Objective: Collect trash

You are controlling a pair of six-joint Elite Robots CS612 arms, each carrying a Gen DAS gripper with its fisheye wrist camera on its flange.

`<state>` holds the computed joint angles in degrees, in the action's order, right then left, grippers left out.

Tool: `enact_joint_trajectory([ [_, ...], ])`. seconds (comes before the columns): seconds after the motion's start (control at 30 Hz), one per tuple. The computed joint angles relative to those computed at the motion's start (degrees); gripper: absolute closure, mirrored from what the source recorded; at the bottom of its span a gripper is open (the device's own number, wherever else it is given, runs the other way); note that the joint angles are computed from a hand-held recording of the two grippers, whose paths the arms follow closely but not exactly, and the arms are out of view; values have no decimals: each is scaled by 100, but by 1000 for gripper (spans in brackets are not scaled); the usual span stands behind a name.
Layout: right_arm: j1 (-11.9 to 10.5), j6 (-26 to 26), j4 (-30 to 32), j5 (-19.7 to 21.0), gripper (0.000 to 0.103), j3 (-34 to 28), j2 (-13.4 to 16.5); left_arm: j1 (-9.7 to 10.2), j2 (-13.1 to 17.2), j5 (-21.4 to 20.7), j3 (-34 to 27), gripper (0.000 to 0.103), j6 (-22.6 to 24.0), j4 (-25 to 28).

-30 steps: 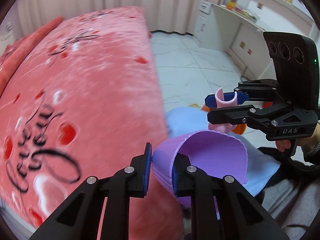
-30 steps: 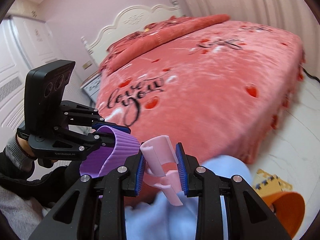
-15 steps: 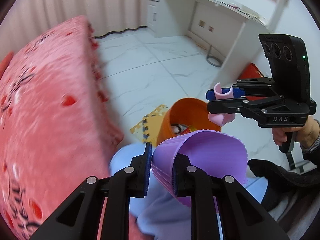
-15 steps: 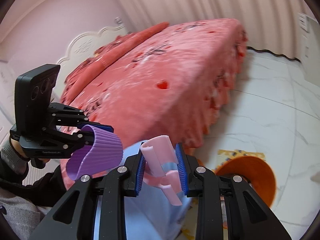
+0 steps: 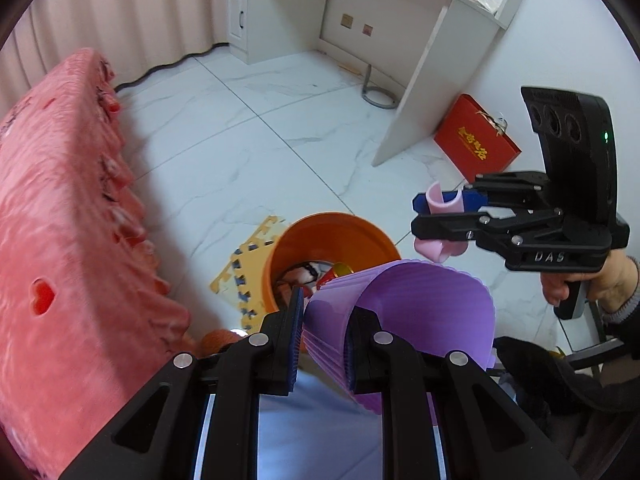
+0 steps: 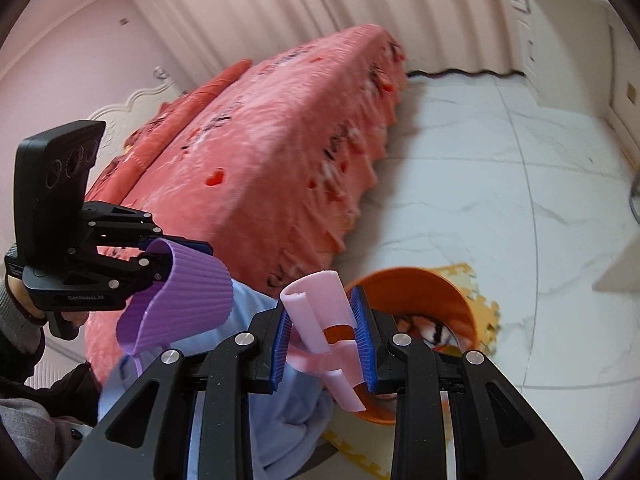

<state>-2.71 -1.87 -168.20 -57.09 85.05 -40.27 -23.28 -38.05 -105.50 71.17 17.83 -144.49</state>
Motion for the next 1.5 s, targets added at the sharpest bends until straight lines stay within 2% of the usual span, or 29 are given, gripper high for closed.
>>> enact_joint_trajectory([
  [0.3, -110, 355, 74, -45, 73, -66, 214, -102, 361, 32, -546, 84, 51, 632],
  [0.47, -109, 383, 147, -72, 72, -163, 303, -148, 486, 133, -737, 84, 7, 754],
  [0.53, -105, 419, 153, -147, 70, -196, 331, -160, 516, 160, -785, 72, -40, 777],
  [0.57, -103, 448, 188, -177, 65, -218, 346, -169, 527, 194, -797, 54, -63, 764],
  [0.6, -98, 485, 192, -187, 55, -236, 360, -182, 525, 248, -776, 40, -78, 681],
  [0.63, -84, 534, 181, -236, 50, -250, 373, -194, 520, 287, -750, 37, -92, 611],
  [0.67, -78, 541, 173, -281, 46, -248, 375, -198, 517, 277, -739, 37, -87, 590],
  [0.87, -68, 548, 174, -292, 46, -236, 369, -213, 513, 368, -730, 37, -86, 683],
  [0.93, -59, 549, 169, -290, 46, -228, 354, -212, 491, 408, -691, 31, -128, 639],
  [0.97, -56, 536, 169, -284, 46, -223, 348, -208, 468, 413, -650, 27, -152, 571],
  [1.23, 7, 458, 80, -272, 45, -213, 278, -163, 334, 434, -437, 27, -305, 296],
  [1.5, 126, 434, -94, -255, 34, -159, 144, -62, 31, 542, 56, 18, -630, -335],
])
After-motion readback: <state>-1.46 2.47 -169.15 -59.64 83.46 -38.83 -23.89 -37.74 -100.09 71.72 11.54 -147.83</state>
